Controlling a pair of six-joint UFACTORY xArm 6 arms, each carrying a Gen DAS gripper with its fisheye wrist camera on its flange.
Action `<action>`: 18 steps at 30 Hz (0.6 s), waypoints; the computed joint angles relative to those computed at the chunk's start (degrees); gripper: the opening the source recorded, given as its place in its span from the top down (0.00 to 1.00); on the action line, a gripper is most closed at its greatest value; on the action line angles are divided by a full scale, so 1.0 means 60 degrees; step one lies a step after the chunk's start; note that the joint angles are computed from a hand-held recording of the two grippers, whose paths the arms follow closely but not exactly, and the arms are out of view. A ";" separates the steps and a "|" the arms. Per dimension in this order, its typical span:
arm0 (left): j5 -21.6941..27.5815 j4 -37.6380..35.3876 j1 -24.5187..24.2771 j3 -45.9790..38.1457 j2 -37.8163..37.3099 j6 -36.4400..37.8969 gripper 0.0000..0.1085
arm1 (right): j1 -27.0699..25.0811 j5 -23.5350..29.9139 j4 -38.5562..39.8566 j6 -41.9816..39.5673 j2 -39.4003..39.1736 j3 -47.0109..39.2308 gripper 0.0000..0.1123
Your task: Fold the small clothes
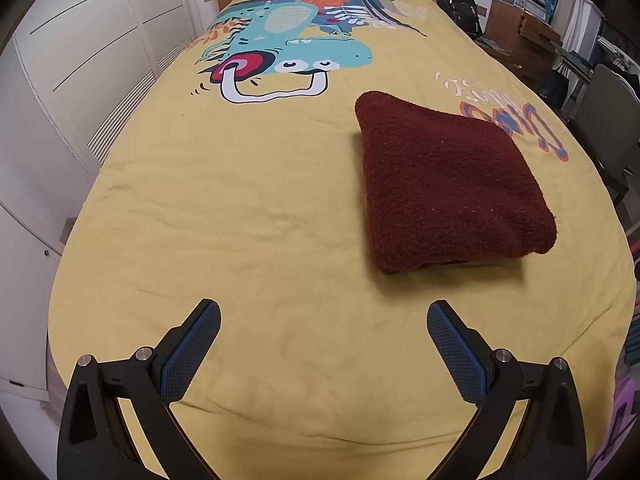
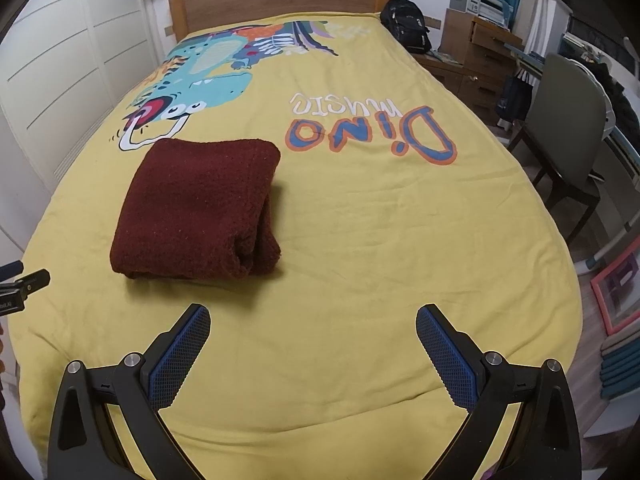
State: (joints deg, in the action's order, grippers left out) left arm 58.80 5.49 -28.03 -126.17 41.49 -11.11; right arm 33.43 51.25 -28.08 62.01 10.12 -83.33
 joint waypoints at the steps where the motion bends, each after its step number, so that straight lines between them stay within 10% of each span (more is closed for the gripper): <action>1: 0.0012 0.0007 -0.0006 -0.0013 0.0005 0.0011 0.06 | 0.0000 0.0000 0.0000 0.0000 0.0000 0.0000 0.08; 18: 0.0217 -0.0011 -0.0044 -0.0365 0.0198 0.0154 0.06 | 0.0006 0.0114 0.0038 -0.0041 -0.0027 0.0008 0.08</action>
State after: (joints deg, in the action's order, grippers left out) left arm 60.10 5.42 -28.30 -128.36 42.68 -10.19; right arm 33.46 51.93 -27.86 61.77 9.96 -83.29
